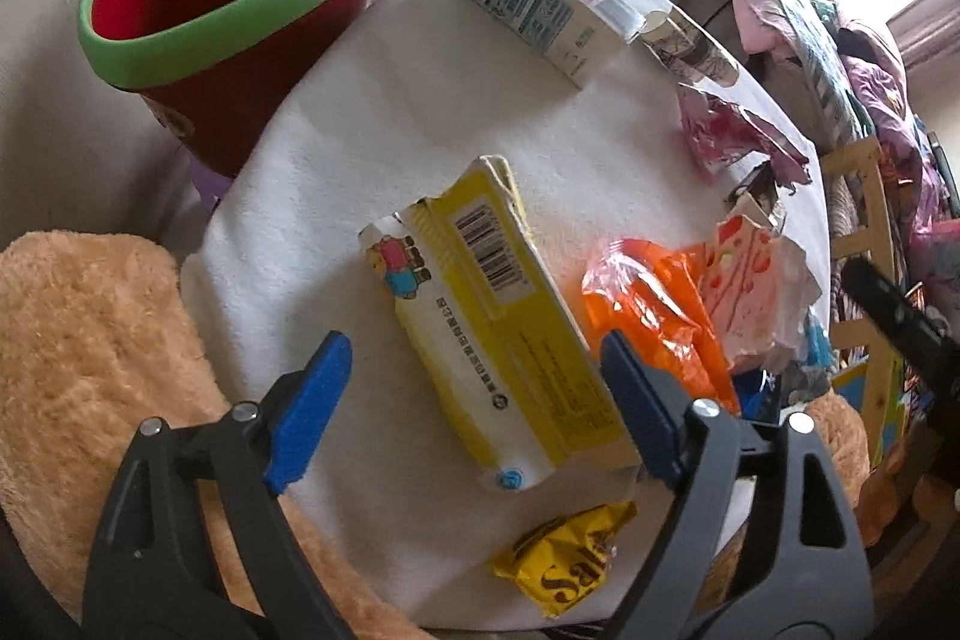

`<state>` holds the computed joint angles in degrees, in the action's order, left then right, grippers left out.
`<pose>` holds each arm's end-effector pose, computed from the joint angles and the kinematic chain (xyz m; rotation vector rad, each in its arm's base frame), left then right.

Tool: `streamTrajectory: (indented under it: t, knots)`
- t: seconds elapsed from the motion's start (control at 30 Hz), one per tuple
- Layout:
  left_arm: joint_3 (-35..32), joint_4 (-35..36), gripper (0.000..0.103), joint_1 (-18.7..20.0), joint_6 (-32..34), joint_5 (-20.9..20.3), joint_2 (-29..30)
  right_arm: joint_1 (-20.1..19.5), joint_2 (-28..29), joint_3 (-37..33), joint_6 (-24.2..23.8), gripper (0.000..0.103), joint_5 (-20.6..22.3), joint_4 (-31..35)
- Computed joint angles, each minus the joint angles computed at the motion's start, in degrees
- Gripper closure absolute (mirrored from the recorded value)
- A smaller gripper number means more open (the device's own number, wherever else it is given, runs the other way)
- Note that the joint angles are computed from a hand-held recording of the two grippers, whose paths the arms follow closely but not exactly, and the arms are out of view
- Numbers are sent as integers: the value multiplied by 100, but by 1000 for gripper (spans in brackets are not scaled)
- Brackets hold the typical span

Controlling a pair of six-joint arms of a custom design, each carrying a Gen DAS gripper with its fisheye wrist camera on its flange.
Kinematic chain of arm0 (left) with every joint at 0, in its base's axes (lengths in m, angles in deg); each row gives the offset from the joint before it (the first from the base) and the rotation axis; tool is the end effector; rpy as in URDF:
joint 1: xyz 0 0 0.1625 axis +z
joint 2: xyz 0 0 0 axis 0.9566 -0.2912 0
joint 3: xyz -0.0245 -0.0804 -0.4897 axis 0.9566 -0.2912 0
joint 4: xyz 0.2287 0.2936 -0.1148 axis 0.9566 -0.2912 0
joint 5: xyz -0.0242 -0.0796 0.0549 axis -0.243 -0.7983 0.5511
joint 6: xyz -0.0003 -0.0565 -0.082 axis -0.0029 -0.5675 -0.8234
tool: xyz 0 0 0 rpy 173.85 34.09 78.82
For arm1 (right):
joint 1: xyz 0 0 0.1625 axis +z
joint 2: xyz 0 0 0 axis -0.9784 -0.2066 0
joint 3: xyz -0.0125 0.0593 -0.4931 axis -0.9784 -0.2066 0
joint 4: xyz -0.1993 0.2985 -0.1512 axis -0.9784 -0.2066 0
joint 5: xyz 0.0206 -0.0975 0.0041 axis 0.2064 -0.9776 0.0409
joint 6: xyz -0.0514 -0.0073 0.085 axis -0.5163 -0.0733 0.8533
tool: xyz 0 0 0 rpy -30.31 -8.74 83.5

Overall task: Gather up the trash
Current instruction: 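Grasp the yellow box with the left gripper and lift it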

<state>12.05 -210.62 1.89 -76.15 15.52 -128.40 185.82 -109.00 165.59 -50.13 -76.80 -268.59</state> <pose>-0.0096 -0.7108 0.1825 0.5625 2.6491 -0.0411 0.2498 -0.5763 0.0075 -0.2790 -2.3870 0.9116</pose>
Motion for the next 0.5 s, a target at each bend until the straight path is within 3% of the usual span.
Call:
streamTrajectory:
  t: [0.3, 0.5]
  knots:
    - [-150, 215, 22, -96, 66, -28, 208, 28, -7, 54, 64, 36, 105, -24]
    - [-84, 76, 44, -143, 528, -41, 173, 21, 16, -7, 54, 36, 181, 79]
